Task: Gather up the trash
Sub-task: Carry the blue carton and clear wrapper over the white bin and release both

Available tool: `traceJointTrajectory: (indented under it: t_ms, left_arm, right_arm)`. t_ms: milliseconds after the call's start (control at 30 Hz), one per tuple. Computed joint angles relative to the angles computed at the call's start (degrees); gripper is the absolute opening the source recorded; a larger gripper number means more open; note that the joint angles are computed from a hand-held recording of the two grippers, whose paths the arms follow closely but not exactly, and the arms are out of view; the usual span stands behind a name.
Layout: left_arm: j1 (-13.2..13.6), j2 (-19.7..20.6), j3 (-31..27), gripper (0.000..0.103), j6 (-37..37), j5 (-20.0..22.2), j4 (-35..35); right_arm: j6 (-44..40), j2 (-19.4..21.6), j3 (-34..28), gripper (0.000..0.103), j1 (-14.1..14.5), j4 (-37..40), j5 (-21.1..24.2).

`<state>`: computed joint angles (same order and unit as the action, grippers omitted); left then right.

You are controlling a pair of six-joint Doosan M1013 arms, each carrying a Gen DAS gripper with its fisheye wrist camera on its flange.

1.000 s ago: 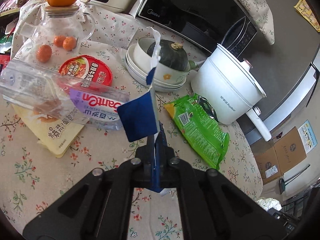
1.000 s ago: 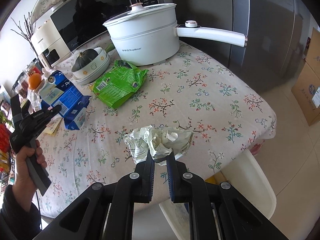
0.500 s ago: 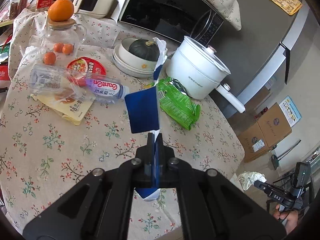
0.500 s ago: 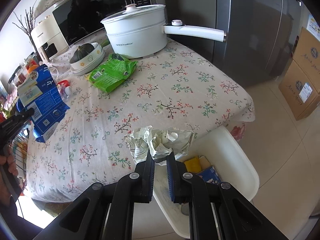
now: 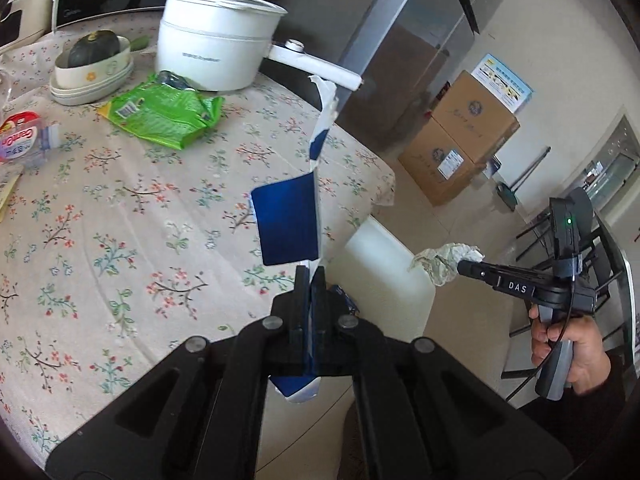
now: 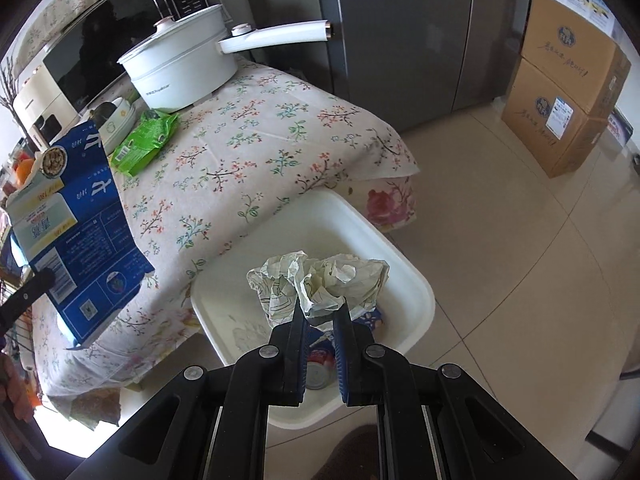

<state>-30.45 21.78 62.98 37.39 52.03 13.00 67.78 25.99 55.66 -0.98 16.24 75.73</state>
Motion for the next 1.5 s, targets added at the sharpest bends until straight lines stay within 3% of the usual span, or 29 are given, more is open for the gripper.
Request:
traceJointTrajectory:
  t_ms: [333,633,700,767,833,967,1200,1300,1400,1467,1500]
  left_arm:
    - [-1.6,9.2,-11.4,0.001,10.7,4.3,-7.2]
    - [-2.0,11.2,-13.5,0.002,11.8,5.4,-5.1]
    - [-2.2,11.2,-13.6,0.012,11.8,5.9,-3.5]
    - [-2.3,11.0,-13.6,0.056,11.5,6.4,-2.2]
    - [-2.6,10.5,-13.4,0.069,10.7,6.6,0.8]
    - [-3.2,9.7,-13.3,0.08,10.4,9.7,5.5]
    - [-2.8,6.6,-9.1,0.084,5.7,12.0,9.9]
    - [-2.7,5.3,-7.4,0.089,3.2,13.5,12.2]
    - [-2.5,3.6,-5.1,0.092,1.0,13.6,13.7]
    - [-2.3,2.5,-3.7,0.093,-0.2,13.6,14.7]
    - [-2.3,1.9,-2.9,0.094,-0.8,13.6,15.3]
  right_arm:
    - [1.0,0.7,-0.1,0.012,-2.3,0.3,1.2]
    - [1.0,1.1,-0.4,0.012,-2.8,0.6,2.1]
    - [1.1,1.2,-0.5,0.012,-2.7,0.4,2.1]
    - [1.2,1.1,-0.4,0.012,-2.6,0.3,2.2]
    - [1.0,1.2,-0.4,0.012,-2.4,0.3,2.3]
    - [0.7,1.4,-0.5,0.012,-1.8,0.0,2.6]
    - [1.2,2.1,-1.0,0.013,-0.4,-1.2,3.5]
    - [2.4,2.4,-1.7,0.018,0.2,-1.2,3.8]
    - [2.9,2.5,-2.1,0.034,0.6,-0.5,3.9]
    - [2.7,2.1,-1.8,0.05,1.0,-0.2,2.8]
    - [2.5,2.0,-1.8,0.051,1.2,0.1,2.7]
